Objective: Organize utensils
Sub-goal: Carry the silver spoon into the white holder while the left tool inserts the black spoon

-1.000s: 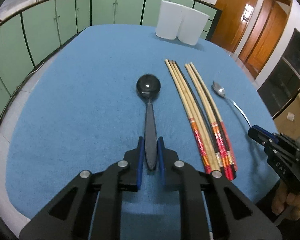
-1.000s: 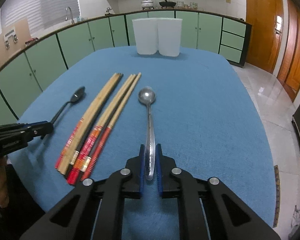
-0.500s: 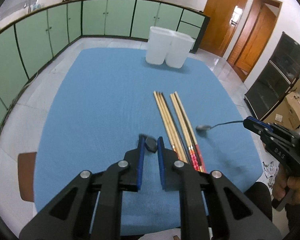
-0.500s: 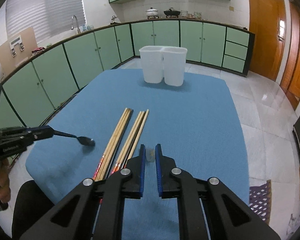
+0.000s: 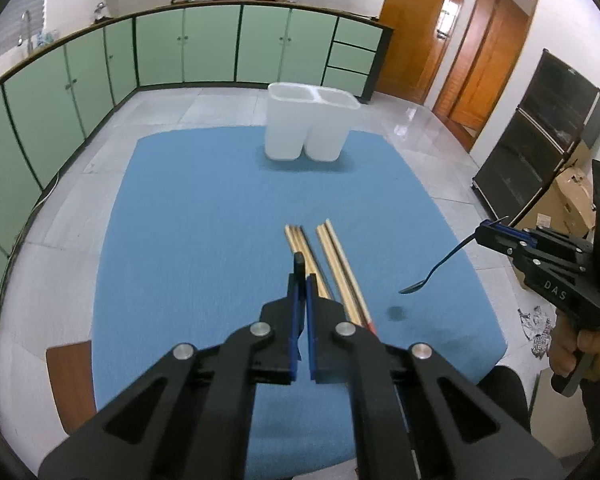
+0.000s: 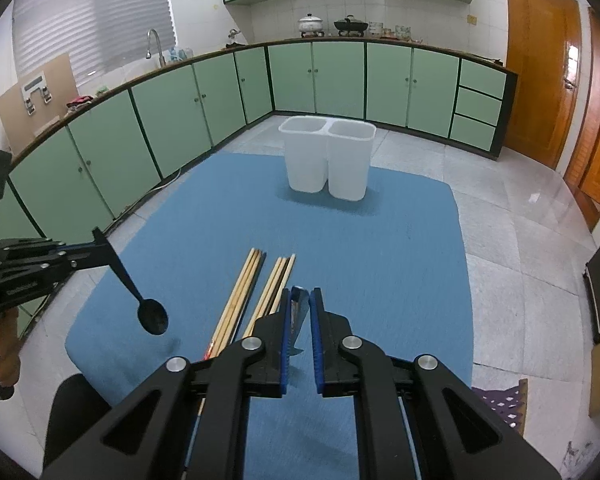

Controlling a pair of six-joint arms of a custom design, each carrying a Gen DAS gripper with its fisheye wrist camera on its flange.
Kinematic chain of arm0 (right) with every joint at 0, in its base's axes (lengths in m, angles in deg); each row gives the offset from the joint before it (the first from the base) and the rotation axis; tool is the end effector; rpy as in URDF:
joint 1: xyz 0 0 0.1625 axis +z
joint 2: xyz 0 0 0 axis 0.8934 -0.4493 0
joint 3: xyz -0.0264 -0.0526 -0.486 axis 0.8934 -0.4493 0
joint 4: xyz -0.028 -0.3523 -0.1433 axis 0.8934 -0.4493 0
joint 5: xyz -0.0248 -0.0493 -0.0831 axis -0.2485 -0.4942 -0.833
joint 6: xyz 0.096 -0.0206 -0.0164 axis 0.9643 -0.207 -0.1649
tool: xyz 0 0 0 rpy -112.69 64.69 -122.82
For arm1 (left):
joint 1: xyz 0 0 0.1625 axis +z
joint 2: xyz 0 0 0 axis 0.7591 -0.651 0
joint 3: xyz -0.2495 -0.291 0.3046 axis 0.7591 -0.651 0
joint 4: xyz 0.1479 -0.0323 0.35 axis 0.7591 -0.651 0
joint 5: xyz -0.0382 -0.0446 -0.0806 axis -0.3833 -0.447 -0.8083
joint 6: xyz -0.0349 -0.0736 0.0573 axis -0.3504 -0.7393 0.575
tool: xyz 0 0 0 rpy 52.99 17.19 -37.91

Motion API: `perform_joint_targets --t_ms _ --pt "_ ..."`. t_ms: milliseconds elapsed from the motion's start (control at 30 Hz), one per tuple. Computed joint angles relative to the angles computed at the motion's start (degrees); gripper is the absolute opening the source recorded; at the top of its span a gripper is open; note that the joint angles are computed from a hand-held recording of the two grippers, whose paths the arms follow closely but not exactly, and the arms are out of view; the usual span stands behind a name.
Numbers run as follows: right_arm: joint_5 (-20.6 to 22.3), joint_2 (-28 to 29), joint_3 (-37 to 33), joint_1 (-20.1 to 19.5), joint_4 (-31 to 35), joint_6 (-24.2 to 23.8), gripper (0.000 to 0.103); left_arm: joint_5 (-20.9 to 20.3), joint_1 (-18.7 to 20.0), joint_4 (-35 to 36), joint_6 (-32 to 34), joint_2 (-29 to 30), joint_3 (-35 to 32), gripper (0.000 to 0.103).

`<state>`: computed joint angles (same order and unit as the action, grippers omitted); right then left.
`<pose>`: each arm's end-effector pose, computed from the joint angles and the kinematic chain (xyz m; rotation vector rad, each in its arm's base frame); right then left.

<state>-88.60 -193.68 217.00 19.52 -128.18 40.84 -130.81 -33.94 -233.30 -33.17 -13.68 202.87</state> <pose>0.0790 -0.2211 0.3708 0.5454 -2.3648 0.8606 -0.3341 -0.2925 0.0965 0.7269 2.5025 -0.6374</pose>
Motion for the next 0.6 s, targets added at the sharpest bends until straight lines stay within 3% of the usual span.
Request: perform_joint_targets --t_ms 333,600 --pt "-10.68 7.74 -12.17 13.60 3.89 5.00 0.009 4.25 4.70 0.79 12.24 1.86 -11.71 0.003" --pt "-14.05 18.59 -27.22 16.21 6.55 8.97 0.009 6.52 11.98 -1.72 22.59 8.61 -27.96 0.003"
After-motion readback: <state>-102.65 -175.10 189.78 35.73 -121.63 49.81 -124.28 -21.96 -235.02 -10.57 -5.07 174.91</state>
